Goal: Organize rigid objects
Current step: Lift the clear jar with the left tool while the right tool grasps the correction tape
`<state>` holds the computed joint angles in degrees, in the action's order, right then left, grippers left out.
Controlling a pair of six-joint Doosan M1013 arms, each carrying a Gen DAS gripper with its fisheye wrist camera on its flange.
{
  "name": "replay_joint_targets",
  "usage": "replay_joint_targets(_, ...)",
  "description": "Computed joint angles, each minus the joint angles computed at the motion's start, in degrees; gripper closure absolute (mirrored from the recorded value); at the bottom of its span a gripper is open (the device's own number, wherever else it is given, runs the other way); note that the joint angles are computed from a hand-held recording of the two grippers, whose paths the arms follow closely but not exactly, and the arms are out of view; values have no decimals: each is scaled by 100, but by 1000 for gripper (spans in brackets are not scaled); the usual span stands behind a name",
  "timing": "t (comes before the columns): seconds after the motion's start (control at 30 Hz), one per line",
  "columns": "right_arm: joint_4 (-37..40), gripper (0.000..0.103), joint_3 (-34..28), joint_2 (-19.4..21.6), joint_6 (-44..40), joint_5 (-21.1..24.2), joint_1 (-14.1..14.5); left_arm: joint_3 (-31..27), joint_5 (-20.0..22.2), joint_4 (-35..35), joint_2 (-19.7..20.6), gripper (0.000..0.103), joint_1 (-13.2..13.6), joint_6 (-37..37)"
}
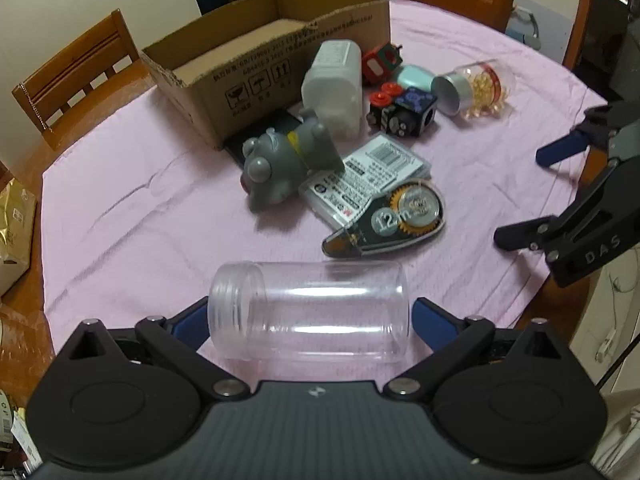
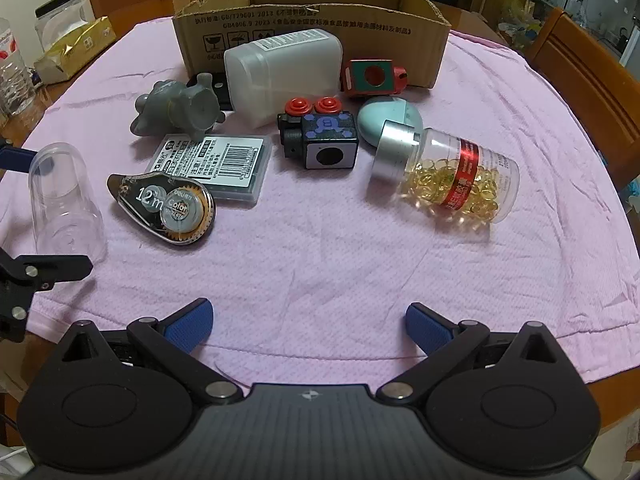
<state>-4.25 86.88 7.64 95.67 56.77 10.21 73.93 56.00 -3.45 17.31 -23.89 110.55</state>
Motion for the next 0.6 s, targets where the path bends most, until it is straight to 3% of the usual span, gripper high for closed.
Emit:
replay_joint_targets(0.03, -15, 0, 18, -13, 28, -29, 3, 0, -33, -11, -2, 13, 3, -29)
replay_joint_targets(0.13, -74, 0, -5, 4, 156, 8, 24, -70, 37, -137, 29, 13, 64, -149)
replay_joint_targets(0.23, -25, 0, -90, 43, 237, 152, 46, -77, -54, 193, 11, 13, 68, -437)
replay_joint_targets(0.43, 286, 0, -183, 76, -123, -138, 157, -218, 6, 729, 62, 13, 154, -1200)
replay_joint_targets(0.6, 269, 0, -394, 262, -437, -455, 341, -339, 21, 882, 84, 13, 272, -1379)
